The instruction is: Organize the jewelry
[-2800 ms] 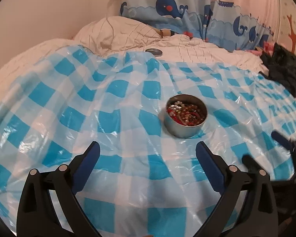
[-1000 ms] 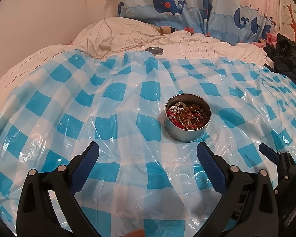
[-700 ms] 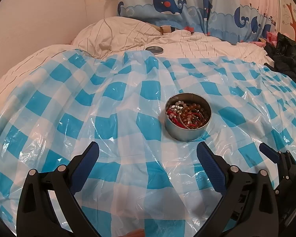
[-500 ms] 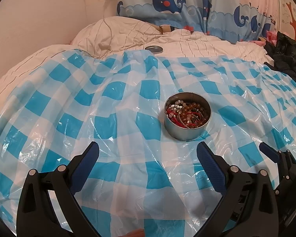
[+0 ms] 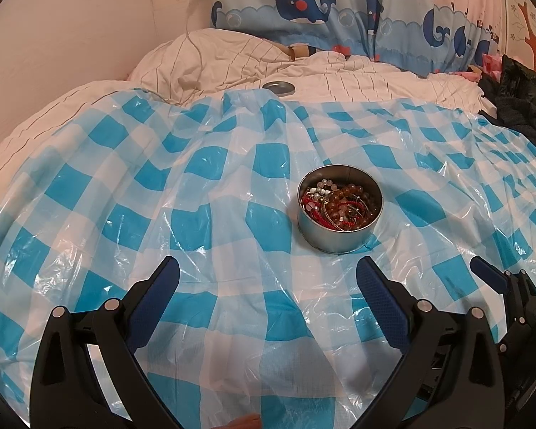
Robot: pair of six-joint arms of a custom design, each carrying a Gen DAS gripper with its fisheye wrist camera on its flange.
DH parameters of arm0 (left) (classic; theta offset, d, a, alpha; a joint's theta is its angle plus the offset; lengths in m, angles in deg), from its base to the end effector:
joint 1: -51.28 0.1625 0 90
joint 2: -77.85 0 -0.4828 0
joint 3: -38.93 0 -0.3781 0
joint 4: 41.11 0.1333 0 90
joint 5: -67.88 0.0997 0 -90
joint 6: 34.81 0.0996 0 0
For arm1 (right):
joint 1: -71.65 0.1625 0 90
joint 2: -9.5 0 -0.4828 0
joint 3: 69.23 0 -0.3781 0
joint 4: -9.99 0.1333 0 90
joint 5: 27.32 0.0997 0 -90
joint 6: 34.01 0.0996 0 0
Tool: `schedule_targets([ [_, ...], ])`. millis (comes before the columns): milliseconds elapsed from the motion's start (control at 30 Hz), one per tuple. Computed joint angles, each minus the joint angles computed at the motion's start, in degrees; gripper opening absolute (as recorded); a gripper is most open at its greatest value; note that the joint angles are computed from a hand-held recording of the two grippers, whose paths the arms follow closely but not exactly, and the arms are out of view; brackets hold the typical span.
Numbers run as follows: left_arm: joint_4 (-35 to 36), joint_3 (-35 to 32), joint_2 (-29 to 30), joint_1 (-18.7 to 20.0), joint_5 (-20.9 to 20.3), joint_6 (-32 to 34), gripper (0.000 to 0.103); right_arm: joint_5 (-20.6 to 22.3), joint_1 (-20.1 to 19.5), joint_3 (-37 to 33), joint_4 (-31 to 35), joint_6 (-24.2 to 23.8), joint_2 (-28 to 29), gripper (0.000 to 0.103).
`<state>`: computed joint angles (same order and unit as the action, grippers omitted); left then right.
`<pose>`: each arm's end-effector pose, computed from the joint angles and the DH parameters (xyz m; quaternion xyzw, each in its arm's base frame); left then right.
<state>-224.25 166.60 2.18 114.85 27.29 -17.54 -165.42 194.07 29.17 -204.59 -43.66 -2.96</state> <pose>-0.0221 -0.5139 0.3491 0.1803 0.8441 -0.3494 0.3646 0.3811 -0.4896 -0.1002 0.1835 -0.8527 0.3721 0.3174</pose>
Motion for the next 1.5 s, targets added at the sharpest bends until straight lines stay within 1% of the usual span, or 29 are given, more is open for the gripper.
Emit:
schedule_targets([
  [1267,0.6,-0.2,0.1,-0.4,0.5,-0.4,0.095,0.0,0.2,-0.3,0.7,0.4,0.3,0.096],
  [1500,-1.1,0.5,0.4,0.1,0.9,0.5,0.095,0.0,0.2,-0.4,0.5,0.1,0.4,0.096],
])
